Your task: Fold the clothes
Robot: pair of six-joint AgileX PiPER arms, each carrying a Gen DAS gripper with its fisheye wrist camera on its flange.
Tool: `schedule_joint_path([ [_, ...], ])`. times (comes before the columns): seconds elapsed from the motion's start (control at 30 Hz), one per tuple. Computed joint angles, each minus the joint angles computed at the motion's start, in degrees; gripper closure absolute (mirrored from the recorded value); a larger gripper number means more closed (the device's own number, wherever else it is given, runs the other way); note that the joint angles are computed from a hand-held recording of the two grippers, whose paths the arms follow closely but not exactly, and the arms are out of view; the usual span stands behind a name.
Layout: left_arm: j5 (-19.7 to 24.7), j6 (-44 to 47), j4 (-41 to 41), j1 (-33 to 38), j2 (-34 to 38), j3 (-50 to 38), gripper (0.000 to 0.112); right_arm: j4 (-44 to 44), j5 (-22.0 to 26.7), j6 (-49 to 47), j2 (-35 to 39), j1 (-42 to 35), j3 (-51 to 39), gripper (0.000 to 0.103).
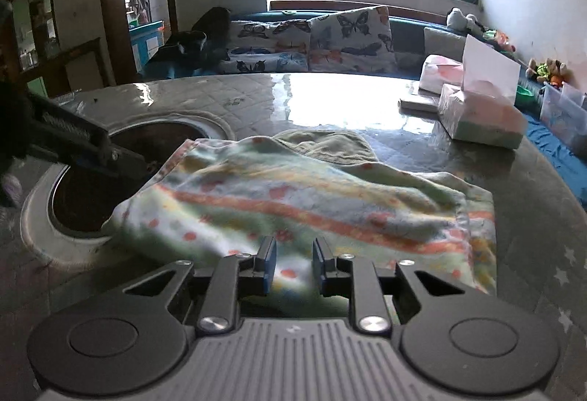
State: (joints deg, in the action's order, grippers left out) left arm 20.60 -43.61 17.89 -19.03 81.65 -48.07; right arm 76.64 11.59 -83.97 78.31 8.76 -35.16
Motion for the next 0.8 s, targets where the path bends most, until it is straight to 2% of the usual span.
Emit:
schedule_joint_path([
  [0.2,-2.2,-1.3,0.7,-4.6,0.9,0.4,0.076,8.0,1.6,-6.0,-3.1,-1.7,3.2,0.082],
  [0.33,-2.3,-8.5,8.3,-6.6,3.7,0.7,0.076,10.2,3.1,-8.7,-1.4,-2.9,3.6,0.081],
  [0.43,-4.1,-5.1,5.1,-5.2,4.2,2.0,0.075,2.3,4.5,-2.3,-1.7,-3.7,1.3,0.081],
  [0.57,-5.1,-2.2,2.2,-4.2,4.1,2.6,0.075,-6.2,7.8,4.9,2.1,-4.2,-5.2,0.081],
  [0.8,-5.3,0.0,0.6,-4.0,3.9,2.9,0.074,-18.0,5.4,18.1,12.9,-1.0,-16.6,0.081],
])
